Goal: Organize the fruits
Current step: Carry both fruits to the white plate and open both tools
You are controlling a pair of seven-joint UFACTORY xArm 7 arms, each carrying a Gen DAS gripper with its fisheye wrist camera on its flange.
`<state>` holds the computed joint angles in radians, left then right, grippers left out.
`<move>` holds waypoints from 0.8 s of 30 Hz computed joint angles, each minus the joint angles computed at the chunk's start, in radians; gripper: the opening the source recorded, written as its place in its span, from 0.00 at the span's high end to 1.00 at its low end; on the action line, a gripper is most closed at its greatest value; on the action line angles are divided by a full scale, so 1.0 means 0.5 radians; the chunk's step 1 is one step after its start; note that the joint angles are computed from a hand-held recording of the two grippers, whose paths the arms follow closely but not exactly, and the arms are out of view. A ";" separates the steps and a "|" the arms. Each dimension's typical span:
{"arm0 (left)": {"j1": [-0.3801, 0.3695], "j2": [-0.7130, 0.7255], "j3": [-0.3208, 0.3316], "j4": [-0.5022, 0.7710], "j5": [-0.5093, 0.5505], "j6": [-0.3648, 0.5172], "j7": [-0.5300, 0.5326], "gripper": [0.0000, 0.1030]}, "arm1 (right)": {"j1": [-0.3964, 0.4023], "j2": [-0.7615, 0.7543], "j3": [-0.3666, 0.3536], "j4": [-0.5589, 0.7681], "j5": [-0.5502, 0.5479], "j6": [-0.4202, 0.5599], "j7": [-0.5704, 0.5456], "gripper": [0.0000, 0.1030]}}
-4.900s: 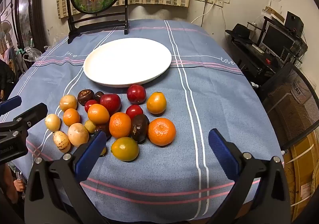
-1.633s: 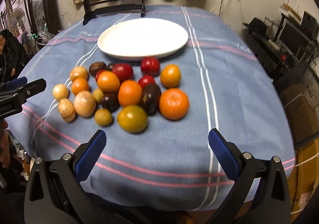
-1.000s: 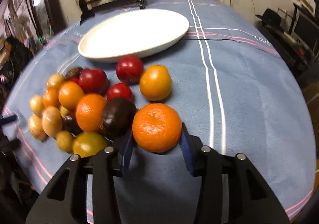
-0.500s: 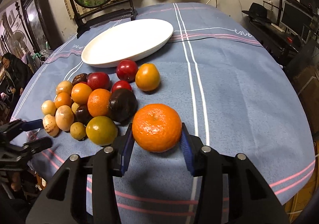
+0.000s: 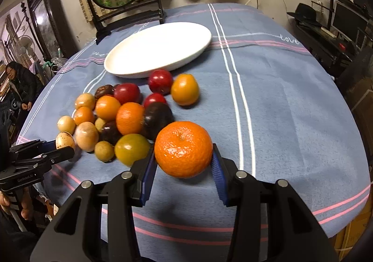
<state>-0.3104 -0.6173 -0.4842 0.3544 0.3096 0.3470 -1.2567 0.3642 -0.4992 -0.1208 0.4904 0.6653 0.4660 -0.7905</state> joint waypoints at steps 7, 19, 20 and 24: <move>-0.020 -0.140 0.088 0.033 -0.014 0.114 0.094 0.60 | 0.069 0.063 0.004 0.101 0.046 0.002 -0.080 0.56; 0.393 0.932 0.512 1.048 0.089 0.087 0.727 0.60 | 0.008 1.284 0.244 1.491 -0.081 0.169 -0.005 0.56; 0.383 1.070 0.553 1.179 0.090 0.116 0.771 0.60 | 0.002 1.399 0.265 1.619 -0.157 0.198 0.054 0.56; 0.339 1.487 0.689 1.574 -0.057 0.250 0.923 0.60 | -0.011 1.847 0.321 2.163 -0.439 0.478 0.321 0.56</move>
<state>-0.1411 0.1263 -0.1396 1.1415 0.2812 0.4717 -0.7953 0.3589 0.4245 0.0396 1.5719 0.4459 0.7051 -0.6298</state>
